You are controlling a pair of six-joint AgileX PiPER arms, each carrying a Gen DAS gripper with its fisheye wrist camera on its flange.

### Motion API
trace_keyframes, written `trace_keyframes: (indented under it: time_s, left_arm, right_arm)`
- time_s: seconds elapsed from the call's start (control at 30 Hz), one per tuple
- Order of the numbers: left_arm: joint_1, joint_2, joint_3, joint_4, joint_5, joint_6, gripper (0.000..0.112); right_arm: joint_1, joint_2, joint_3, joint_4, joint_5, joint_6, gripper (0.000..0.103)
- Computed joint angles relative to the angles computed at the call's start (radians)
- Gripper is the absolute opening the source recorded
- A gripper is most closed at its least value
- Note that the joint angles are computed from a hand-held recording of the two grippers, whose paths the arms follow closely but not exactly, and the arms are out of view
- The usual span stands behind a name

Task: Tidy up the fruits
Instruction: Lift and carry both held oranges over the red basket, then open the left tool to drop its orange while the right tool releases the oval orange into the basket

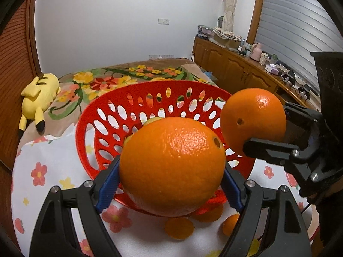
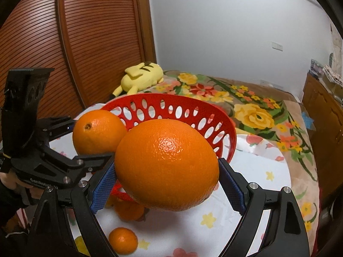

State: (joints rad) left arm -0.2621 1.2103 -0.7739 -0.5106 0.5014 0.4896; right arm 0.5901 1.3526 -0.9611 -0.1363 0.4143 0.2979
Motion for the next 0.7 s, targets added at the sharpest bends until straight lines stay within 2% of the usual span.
trace_keyframes:
  time_s: [0.1,0.2,0.3,0.43,0.6,0.7]
  left_arm:
    - [-0.011,0.005,0.004,0.011,-0.008,-0.009,0.083]
    - [0.009,0.003,0.005,-0.063,0.012,0.063,0.084]
    - [0.004,0.011,0.000,-0.061,0.008,0.054,0.084]
    - [-0.041,0.019,-0.004,0.084,-0.030,-0.087,0.084]
    - [-0.055,0.018,-0.004,0.115,-0.041,-0.120,0.085]
    - [-0.081,-0.039,0.023,0.172,-0.116,-0.165,0.085]
  right_arm:
    - [-0.029,0.017,-0.010,0.082,-0.009,-0.076,0.091]
    - [-0.055,0.033,-0.018,0.156,-0.018,-0.141,0.091]
    - [-0.076,0.057,-0.034,0.224,-0.017,-0.205,0.091]
    - [-0.099,0.083,-0.048,0.305,-0.016,-0.281,0.091]
    - [-0.114,0.100,-0.061,0.358,-0.014,-0.333,0.091]
    - [-0.120,0.104,-0.065,0.385,-0.015,-0.353,0.091]
